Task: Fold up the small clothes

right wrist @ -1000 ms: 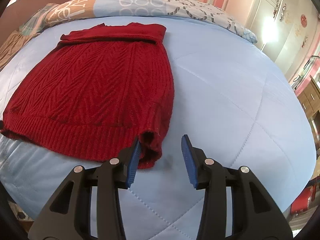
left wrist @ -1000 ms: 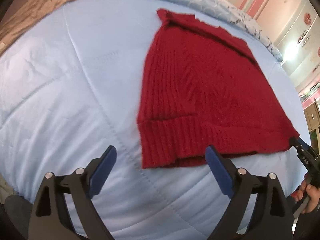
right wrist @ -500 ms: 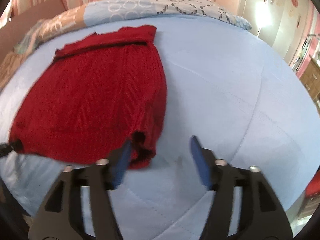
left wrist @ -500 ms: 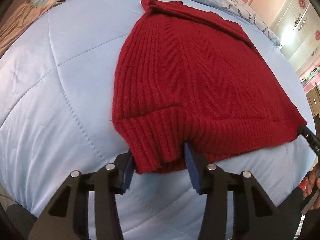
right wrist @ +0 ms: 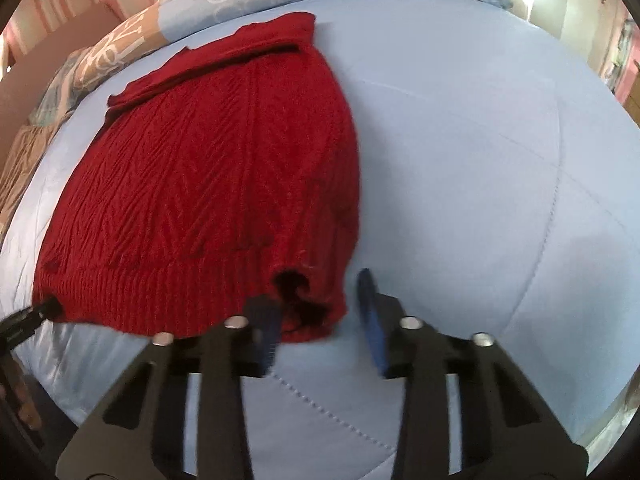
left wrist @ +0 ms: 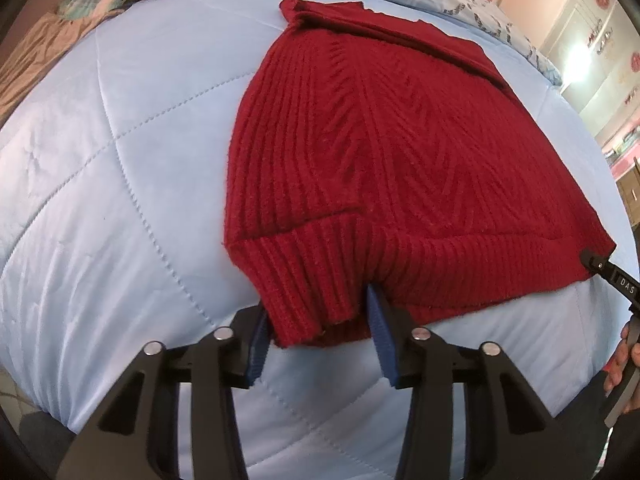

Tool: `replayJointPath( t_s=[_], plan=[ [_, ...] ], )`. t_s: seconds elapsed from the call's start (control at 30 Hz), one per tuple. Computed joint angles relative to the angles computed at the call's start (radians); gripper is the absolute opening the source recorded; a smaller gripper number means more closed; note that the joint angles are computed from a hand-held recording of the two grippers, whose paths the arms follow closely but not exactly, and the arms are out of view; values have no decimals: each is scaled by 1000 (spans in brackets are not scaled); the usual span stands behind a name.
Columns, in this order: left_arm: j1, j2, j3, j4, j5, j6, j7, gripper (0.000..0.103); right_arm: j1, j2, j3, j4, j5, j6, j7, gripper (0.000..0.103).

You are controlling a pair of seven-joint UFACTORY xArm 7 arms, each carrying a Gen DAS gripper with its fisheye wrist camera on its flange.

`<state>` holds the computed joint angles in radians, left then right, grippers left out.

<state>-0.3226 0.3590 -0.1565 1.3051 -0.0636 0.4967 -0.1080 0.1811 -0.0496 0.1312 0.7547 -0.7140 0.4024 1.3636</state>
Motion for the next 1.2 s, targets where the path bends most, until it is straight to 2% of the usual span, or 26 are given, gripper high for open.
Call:
replayJointPath(
  t_s=[0.03, 0.1, 0.23, 0.6, 0.77, 1.03, 1.2],
  plan=[
    [-3, -1, 1, 0, 5, -2, 1, 34, 2, 3, 1, 3, 3, -4, -11, 16],
    [-9, -1, 1, 5, 17, -5, 6, 27, 12, 11, 10, 25, -29, 26, -10, 9],
    [-20, 6, 6, 16, 38, -16, 4, 18, 29, 14, 12, 49, -67, 69, -24, 8],
    [-20, -5, 3, -10, 52, -75, 26, 15, 41, 2, 19, 69, -154, 111, -14, 7],
    [33, -14, -47, -32, -36, -136, 127, 14, 48, 4, 22, 86, -189, 127, -17, 7],
    [82, -23, -90, -49, -186, -142, 251, 14, 48, 12, 14, 83, -194, 115, -13, 7],
    [93, -64, -105, -97, -258, -202, 306, 14, 41, -15, 15, 61, -257, 81, 55, 7]
  ],
)
